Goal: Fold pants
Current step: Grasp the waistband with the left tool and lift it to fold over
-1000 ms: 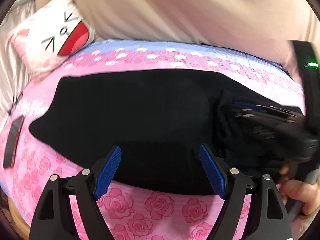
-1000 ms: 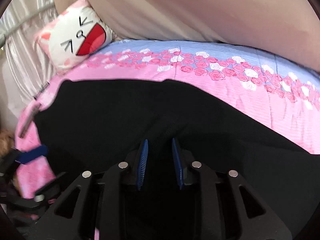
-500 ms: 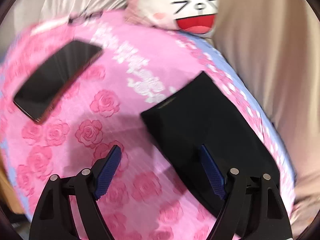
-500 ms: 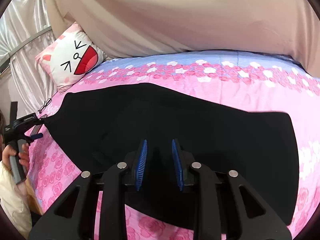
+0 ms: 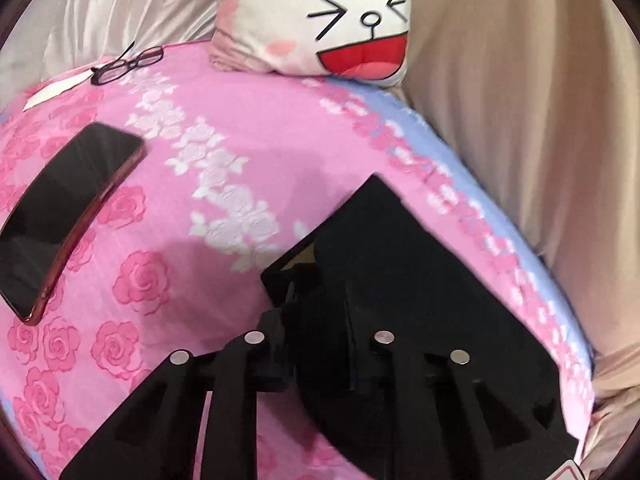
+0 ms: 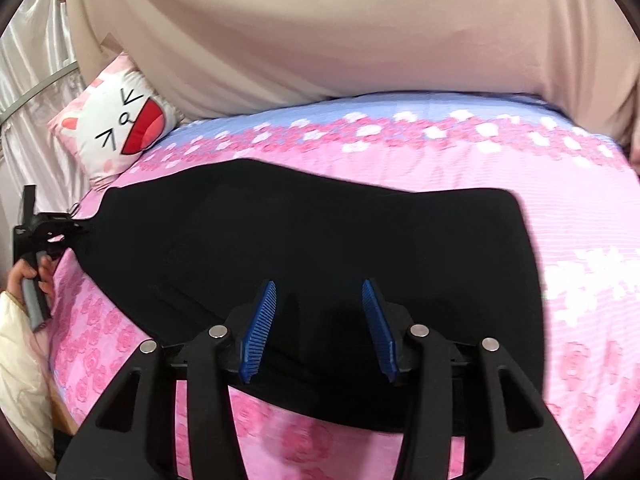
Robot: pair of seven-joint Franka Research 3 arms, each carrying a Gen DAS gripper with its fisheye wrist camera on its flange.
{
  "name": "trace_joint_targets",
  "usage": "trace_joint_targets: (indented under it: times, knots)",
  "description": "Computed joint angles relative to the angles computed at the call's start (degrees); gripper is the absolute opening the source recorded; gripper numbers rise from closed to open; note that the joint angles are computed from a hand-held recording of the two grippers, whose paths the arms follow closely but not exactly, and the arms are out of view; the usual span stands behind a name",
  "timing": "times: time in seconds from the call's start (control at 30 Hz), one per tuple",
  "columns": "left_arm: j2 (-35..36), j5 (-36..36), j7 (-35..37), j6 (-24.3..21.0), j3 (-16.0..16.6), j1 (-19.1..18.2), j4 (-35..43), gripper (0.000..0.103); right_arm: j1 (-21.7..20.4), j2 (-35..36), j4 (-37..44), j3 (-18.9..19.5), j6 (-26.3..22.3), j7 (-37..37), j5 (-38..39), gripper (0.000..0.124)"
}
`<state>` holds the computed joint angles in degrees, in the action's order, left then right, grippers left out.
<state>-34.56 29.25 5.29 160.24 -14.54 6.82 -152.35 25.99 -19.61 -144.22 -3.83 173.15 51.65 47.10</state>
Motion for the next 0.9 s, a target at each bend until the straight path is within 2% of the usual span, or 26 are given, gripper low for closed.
trace_joint_targets:
  times: [0.03,0.07,0.17,0.27,0.33,0.43,0.6,0.8,0.9]
  knots:
    - [0.0,0.7,-0.2,-0.2,-0.7,0.6,0.6,0.014,-0.8,-0.6,-0.6,0.3,0.7,0.7,-0.3,0.058]
    - [-0.3,2.0,-0.5,-1.5,-2.1,1.2,1.8,0.014,-1.5,-1.6,-1.5,0.2,1.6,1.4,-0.6,0.062]
    - [-0.4,4.9,-0.6,-3.7,-4.1,1.3,4.6,0.014,-4.0,-3.2,-3.0,0.1,1.9,4.0,-3.0,0.063]
    - [-0.5,6.7,0.7,-3.9,-4.7,-1.2,7.6,0.014,-7.6,-4.2,-4.3,0.4,2.0,7.9,-6.3,0.063]
    - [0.6,8.5,2.2,-4.8,-6.6,-2.6,11.2,0.014,-8.6,-4.7,-4.9,-0.5,2.3,9.7,-7.4,0.063]
    - [5.4,13.1,4.7,-8.1,-11.0,-4.2,19.4,0.014,-8.8,-5.3,-5.7,-2.8,3.5,10.7,-7.8,0.071]
    - [16.0,22.0,5.4,-13.4,-18.0,-7.4,31.8,0.014,-11.8,-5.8,-6.9,-4.8,3.7,13.0,-9.9,0.071]
    - [32.6,30.3,5.4,-18.3,-22.7,-13.5,45.2,0.014,-9.3,-4.8,-7.0,-12.0,3.4,10.1,-6.8,0.071]
    - [39.8,31.3,7.2,-19.3,-22.6,-17.6,50.7,0.014,-1.8,-6.0,-5.6,-20.7,1.4,3.0,1.2,0.071]
